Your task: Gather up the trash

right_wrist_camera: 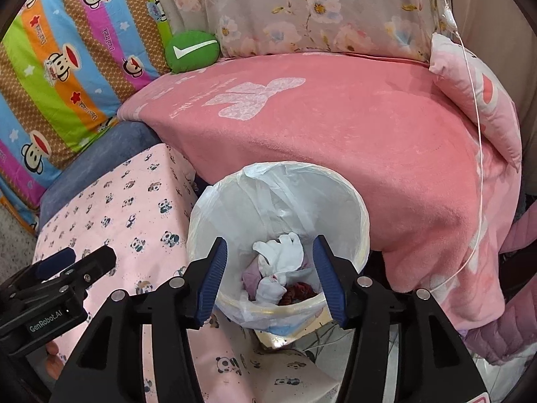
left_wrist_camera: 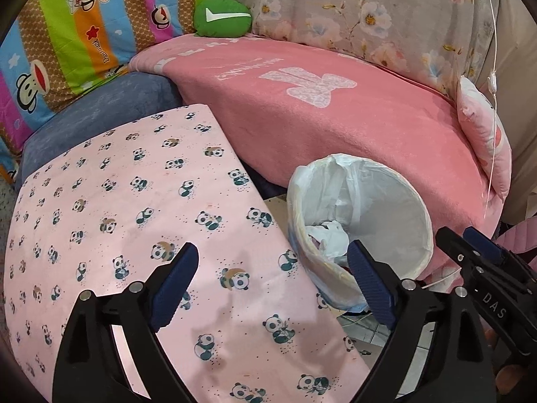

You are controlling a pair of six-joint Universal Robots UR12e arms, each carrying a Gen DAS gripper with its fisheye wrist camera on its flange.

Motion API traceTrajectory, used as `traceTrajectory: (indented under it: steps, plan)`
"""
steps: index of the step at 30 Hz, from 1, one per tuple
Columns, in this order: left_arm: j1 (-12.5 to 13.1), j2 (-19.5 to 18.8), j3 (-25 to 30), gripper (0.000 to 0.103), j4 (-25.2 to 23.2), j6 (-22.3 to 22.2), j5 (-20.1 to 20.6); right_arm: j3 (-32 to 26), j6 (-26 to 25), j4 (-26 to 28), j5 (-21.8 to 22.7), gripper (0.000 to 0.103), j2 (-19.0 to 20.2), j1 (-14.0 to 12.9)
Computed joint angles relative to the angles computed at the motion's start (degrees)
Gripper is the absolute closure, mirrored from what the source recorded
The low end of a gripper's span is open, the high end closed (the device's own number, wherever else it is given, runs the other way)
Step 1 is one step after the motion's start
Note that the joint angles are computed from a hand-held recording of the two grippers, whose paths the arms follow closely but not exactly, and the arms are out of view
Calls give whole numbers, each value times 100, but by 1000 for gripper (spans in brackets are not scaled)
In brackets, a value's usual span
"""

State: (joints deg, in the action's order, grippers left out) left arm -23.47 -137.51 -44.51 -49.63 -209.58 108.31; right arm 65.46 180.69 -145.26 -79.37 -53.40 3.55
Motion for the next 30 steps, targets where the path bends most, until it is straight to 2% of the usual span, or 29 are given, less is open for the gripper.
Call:
traceTrajectory:
  steps: [7,14,21,24,25,30]
  plan:
    - [-7,274,-547,12,139,-185,176,361,-192,-89,-353,40,-196,87]
    - [-34,415,-838,11,195,-348,298,583,-298,-289,-639,31,-294,165]
    - [-63,461,-928,11,207,-377,380,697,-383,-382,-804,27,-348,207]
    - [-78,452,-909,11,177,-377,415,720,-412,-395,-825,22,-358,205]
    - [-83,448,-905,11,173,-374,428,731,-422,-407,-830,17,-362,205]
    - [-101,434,-886,10,157,-362,456,772,-461,-429,-815,15,-374,195]
